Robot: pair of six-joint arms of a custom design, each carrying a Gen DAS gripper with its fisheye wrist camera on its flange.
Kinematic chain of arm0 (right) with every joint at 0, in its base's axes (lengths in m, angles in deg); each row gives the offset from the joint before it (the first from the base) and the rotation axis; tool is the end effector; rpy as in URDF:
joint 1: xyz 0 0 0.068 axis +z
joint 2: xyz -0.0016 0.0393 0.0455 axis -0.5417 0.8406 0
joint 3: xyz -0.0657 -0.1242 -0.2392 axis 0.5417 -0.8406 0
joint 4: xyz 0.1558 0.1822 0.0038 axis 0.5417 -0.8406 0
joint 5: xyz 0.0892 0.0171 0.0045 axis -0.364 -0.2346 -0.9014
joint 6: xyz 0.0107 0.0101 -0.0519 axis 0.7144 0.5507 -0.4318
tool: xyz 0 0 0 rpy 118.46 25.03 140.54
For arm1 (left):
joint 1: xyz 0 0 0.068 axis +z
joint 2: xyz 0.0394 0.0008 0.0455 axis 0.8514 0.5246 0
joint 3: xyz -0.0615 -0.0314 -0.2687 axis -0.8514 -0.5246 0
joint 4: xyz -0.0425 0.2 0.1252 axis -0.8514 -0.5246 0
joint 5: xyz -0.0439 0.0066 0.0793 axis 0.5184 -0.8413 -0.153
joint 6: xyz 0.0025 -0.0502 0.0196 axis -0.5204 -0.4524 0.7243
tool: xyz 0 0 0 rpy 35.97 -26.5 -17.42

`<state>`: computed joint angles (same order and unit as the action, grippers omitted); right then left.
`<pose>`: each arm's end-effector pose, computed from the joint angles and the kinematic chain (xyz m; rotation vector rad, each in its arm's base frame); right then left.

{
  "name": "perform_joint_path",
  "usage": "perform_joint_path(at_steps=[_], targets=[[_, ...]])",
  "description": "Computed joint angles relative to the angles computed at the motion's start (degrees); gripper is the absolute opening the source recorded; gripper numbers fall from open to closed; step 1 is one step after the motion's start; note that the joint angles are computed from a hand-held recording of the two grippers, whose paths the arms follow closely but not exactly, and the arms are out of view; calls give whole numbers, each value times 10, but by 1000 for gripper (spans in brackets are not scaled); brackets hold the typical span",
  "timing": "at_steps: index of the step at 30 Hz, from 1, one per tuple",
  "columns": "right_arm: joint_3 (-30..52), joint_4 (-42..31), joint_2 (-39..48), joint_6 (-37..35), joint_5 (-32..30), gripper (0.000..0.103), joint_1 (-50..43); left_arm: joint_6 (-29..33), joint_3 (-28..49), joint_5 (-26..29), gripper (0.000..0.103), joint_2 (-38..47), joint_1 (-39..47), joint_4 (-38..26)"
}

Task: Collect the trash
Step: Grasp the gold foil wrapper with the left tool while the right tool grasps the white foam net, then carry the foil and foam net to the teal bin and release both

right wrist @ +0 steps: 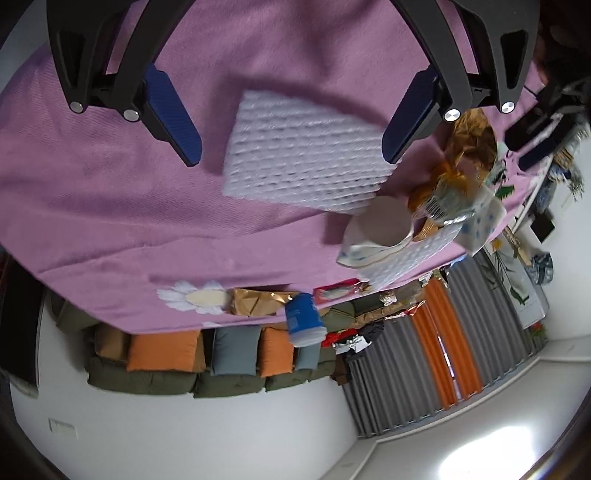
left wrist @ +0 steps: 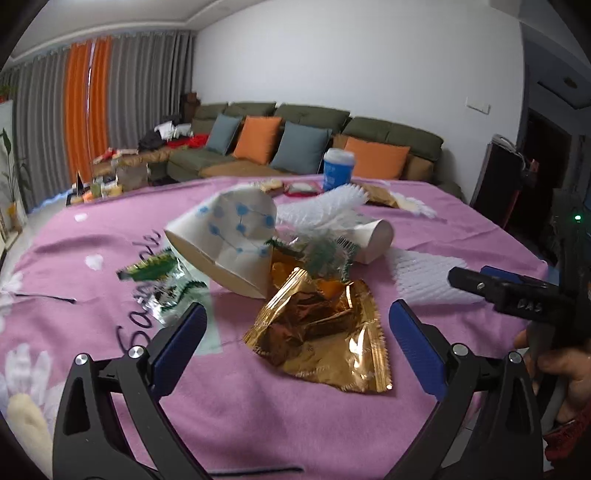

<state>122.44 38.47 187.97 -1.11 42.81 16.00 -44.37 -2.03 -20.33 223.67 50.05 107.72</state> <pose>0.2372 0.2372 0.0449 0.4568 2.2007 0.1480 0.3344 -0.0627 0.0147 0.5385 2.1214 -0.4295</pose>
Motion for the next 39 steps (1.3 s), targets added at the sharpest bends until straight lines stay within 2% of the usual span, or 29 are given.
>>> perform_joint_path(at_steps=[2, 5, 7, 8, 9, 10, 12, 13, 14, 16, 18, 21, 30, 34, 39], targets=[[0, 6, 4, 0, -12, 91, -8, -5, 34, 6, 97, 11, -4, -41], [11, 1, 15, -4, -32, 80, -19, -9, 72, 6, 95, 21, -9, -91], [22, -8, 22, -9, -34, 76, -21, -4, 93, -4, 89, 27, -15, -117], [28, -17, 23, -11, -32, 74, -21, -1, 103, -5, 78, 30, -17, -133], [29, -19, 22, -11, -33, 66, -21, 3, 118, -4, 68, 34, -19, -158], [29, -20, 21, -10, -35, 61, -22, 5, 128, -3, 63, 38, -19, -171], [33, -33, 19, -10, -33, 51, -19, 13, 140, -2, 42, 47, -22, -180], [32, -32, 19, -12, -35, 42, -20, 17, 143, -2, 39, 49, -23, -182], [26, -22, 17, -12, -41, 41, -21, 20, 141, 2, 32, 51, -22, -178], [22, -16, 16, -10, -44, 30, -20, 23, 134, 9, 28, 54, -22, -165], [13, -1, 12, -8, -50, 22, -17, 25, 138, 25, 20, 59, -18, -167], [9, -3, 2, -1, -37, 18, -5, 20, 124, 54, 8, 58, -6, -155], [8, -93, -82, 22, 60, 16, 60, 6, 13, 136, 6, -16, 80, -64], [46, -95, -96, -34, 82, 16, 82, 1, -23, 167, 6, -52, 151, -42], [149, -68, -56, -152, 49, 16, 89, 4, -40, 187, 6, -89, 254, -30]])
